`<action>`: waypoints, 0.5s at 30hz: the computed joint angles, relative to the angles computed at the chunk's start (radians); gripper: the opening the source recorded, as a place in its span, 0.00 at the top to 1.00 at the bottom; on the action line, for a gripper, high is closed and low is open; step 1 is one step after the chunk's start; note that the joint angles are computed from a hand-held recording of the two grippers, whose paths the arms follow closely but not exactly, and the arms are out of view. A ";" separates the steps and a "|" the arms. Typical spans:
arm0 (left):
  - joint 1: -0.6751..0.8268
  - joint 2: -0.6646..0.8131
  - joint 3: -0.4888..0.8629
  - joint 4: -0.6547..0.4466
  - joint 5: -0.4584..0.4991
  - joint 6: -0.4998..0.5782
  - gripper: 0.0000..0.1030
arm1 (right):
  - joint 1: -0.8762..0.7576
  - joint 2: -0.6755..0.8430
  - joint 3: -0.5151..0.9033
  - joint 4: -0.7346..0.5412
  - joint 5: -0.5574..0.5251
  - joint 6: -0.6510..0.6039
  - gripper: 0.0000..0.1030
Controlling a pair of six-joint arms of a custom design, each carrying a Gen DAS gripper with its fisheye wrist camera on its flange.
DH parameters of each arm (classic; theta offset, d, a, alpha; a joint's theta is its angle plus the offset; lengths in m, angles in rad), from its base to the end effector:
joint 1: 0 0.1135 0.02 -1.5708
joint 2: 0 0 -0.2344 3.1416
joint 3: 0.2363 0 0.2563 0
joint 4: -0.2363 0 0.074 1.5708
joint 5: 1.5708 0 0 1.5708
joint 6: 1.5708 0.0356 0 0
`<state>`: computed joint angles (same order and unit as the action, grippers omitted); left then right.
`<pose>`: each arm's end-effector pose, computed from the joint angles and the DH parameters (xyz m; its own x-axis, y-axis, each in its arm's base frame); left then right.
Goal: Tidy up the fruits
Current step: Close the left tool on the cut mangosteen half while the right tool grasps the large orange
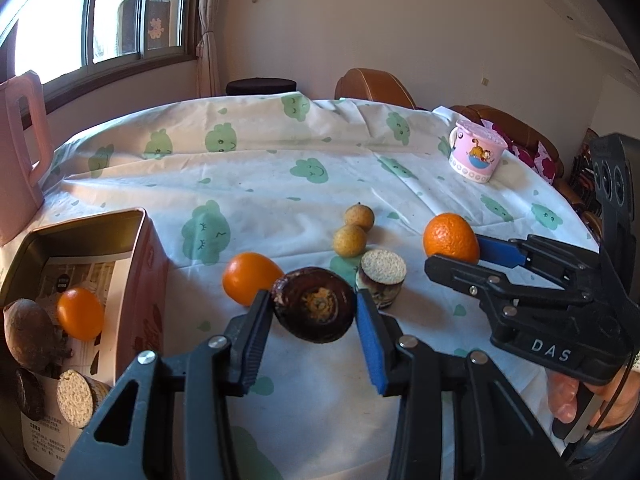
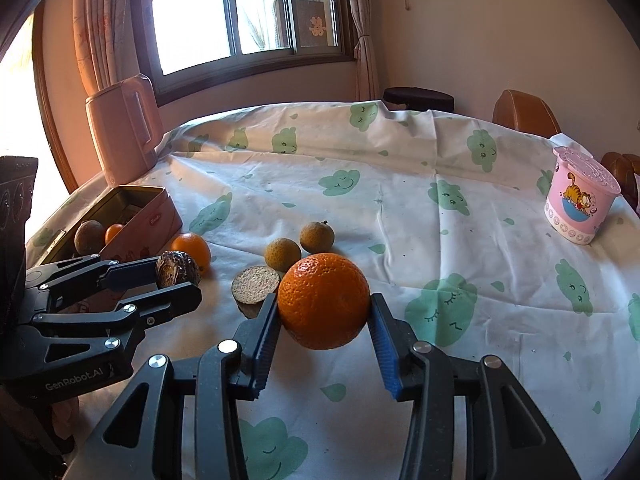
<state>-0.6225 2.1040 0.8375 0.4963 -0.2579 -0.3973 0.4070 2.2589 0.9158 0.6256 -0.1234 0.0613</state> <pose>0.2887 -0.1960 0.0201 -0.6822 0.0291 -0.7306 0.1639 0.9799 -0.1140 0.3343 0.1489 -0.0065 -0.6319 -0.2062 -0.7471 -0.4401 0.8889 0.1269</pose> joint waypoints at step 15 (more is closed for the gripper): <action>-0.034 -0.040 -0.084 0.123 -0.103 0.002 0.57 | 0.014 -0.026 -0.085 0.145 0.038 -0.001 0.55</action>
<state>-0.6567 2.0637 0.7531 0.6189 -0.3614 -0.3950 0.4214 2.2325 0.8304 0.7708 -0.0858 0.0601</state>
